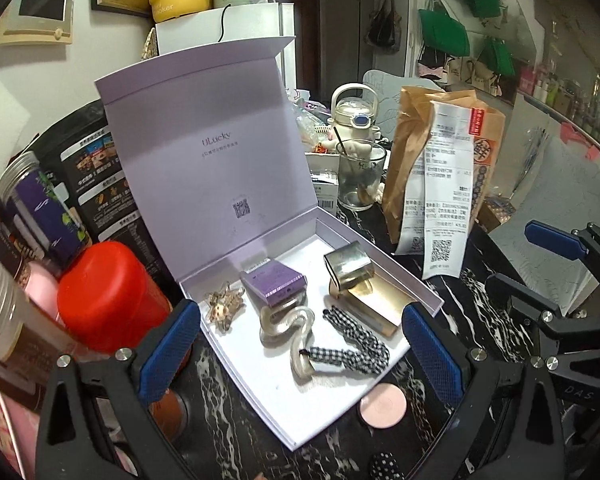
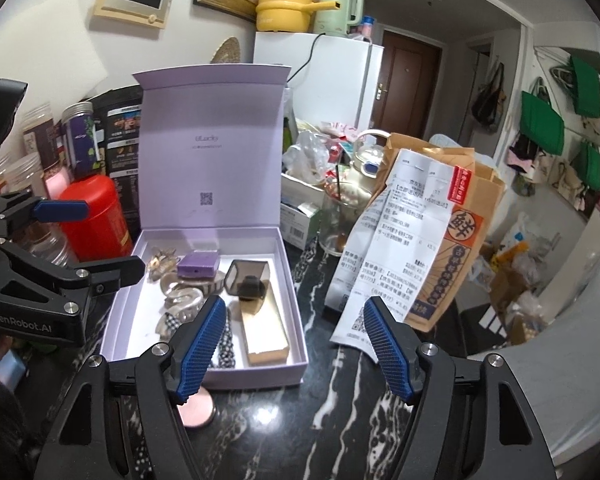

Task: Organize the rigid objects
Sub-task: 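Open both tools releasing the eyelash box and scrunchie, then withdraw, then move both tools toward the pink compact and polka-dot scrunchie on the table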

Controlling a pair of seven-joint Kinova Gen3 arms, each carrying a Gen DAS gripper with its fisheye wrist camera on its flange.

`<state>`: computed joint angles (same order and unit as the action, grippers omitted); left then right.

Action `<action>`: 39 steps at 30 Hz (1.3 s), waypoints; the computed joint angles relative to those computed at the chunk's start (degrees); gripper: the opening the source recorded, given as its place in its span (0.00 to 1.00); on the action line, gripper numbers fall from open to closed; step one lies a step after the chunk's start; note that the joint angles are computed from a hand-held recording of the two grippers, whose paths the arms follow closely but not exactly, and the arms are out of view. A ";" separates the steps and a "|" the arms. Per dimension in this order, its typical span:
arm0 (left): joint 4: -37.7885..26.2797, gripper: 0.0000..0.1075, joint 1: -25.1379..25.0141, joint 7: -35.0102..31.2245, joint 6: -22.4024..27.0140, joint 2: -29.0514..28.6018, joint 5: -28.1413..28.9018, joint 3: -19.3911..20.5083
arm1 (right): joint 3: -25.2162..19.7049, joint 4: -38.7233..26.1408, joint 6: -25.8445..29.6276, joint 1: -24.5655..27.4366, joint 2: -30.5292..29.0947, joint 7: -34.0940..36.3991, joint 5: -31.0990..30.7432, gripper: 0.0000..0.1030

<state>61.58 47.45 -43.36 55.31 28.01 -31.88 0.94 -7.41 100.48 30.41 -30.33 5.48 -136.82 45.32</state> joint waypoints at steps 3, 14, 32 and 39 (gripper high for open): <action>1.45 0.95 1.12 1.07 0.38 -0.80 -0.97 -0.28 | -0.53 1.63 0.26 -0.52 -1.31 -1.96 1.18 0.70; 7.16 0.95 2.64 5.39 1.45 -3.32 -2.80 1.28 | -5.28 8.02 2.91 -1.75 -4.92 -11.21 5.55 0.70; 19.52 0.95 1.50 10.74 -3.54 -7.68 -2.81 4.94 | -9.41 14.56 4.15 -4.25 -5.77 -20.43 6.75 0.70; 23.69 0.95 0.72 12.17 -5.86 -8.72 -2.67 5.73 | -9.33 16.18 3.10 -5.87 -4.73 -23.53 6.35 0.70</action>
<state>85.27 48.16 -31.19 49.45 19.30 -34.55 6.67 -16.74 116.66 33.51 -36.20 0.75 -160.35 51.67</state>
